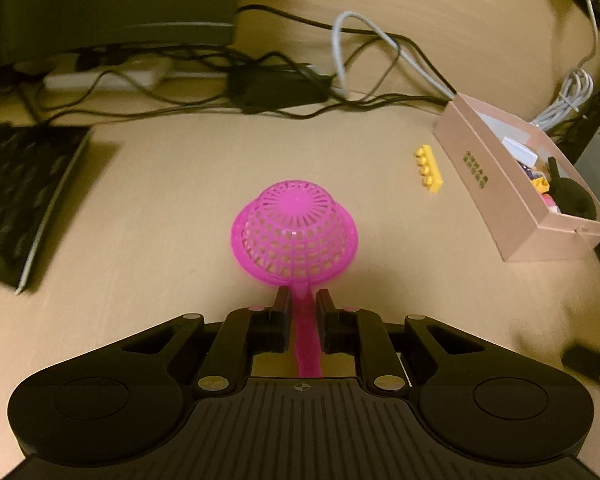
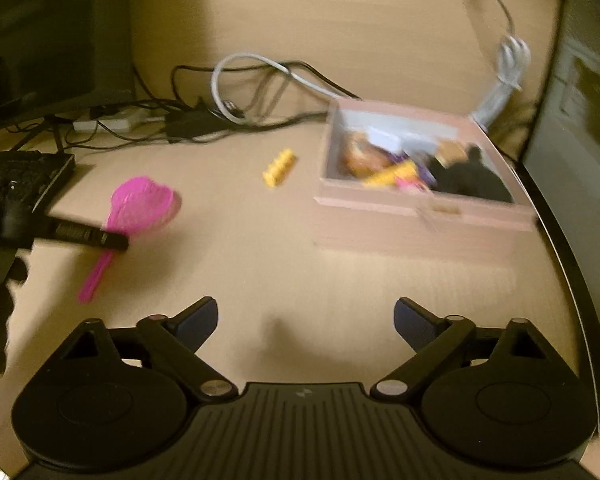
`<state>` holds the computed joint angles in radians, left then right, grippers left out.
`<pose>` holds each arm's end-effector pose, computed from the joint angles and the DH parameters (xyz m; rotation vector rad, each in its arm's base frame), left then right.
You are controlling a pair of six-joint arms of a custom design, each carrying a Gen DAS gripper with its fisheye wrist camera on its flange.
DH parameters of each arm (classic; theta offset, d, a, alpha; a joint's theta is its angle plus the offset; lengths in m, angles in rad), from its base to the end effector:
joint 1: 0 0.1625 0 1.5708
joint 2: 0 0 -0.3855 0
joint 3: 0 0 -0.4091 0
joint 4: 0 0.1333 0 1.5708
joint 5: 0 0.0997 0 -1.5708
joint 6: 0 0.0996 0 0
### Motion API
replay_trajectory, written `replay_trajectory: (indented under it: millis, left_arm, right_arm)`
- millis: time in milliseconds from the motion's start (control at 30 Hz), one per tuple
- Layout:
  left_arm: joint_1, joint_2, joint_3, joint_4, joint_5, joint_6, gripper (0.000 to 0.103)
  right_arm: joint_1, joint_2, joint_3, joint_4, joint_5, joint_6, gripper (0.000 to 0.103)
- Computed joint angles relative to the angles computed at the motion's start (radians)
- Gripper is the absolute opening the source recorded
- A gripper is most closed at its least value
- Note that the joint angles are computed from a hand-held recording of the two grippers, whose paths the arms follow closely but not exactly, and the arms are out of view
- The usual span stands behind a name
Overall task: Organize objects
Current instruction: 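Grasp the yellow toy block with the right tool while the left tool holds the strainer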
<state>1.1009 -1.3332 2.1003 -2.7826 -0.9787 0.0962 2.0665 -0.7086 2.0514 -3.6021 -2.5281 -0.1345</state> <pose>-0.0629 -0.5410 0.2215 0.5439 2.5004 -0.7117 0.2828 -0.4139 0.0339 0.2848 -2.1590 0.9547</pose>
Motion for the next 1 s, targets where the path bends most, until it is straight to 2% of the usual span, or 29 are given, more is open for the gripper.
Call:
replay_trajectory:
  millis: [167,233,367,500,567,733,800,833,900,933,1000]
  left_arm:
    - [0.022,-0.049,0.006,0.042,-0.033,-0.029,0.016]
    - [0.027,-0.061,0.006,0.059,-0.044,-0.027,0.016]
    - [0.037,-0.073,0.001,0.084,-0.068,-0.034,0.016]
    - [0.049,-0.08,-0.006,0.107,-0.093,-0.027,0.016]
    - [0.057,-0.085,-0.01,0.117,-0.108,-0.026,0.016]
    - [0.074,-0.091,-0.021,0.137,-0.143,-0.022,0.016]
    - [0.077,-0.089,-0.025,0.142,-0.149,-0.017,0.016]
    - [0.079,-0.089,-0.027,0.144,-0.151,-0.013,0.016]
    - [0.082,-0.09,-0.028,0.147,-0.158,-0.007,0.016]
    - [0.084,-0.093,-0.028,0.149,-0.161,-0.007,0.016]
    - [0.086,-0.096,-0.026,0.15,-0.165,-0.007,0.016]
  right_arm:
    - [-0.007,0.098,-0.16,-0.036,0.018,-0.163,0.075]
    - [-0.018,0.135,-0.236,-0.027,0.03,-0.191,0.074]
    - [-0.057,0.223,-0.407,0.035,0.03,-0.159,0.067]
    - [-0.093,0.321,-0.559,0.081,-0.03,-0.124,0.066]
    - [-0.096,0.381,-0.643,0.045,-0.071,-0.179,0.065]
    - [-0.124,0.423,-0.741,0.126,-0.086,-0.088,0.062]
    - [-0.131,0.458,-0.799,0.118,-0.099,-0.112,0.06]
    - [-0.136,0.462,-0.813,0.137,-0.091,-0.103,0.057]
    - [-0.148,0.459,-0.823,0.171,-0.073,-0.067,0.043]
    - [-0.151,0.458,-0.825,0.172,-0.066,-0.062,0.04]
    - [-0.152,0.442,-0.808,0.194,-0.043,-0.046,0.021]
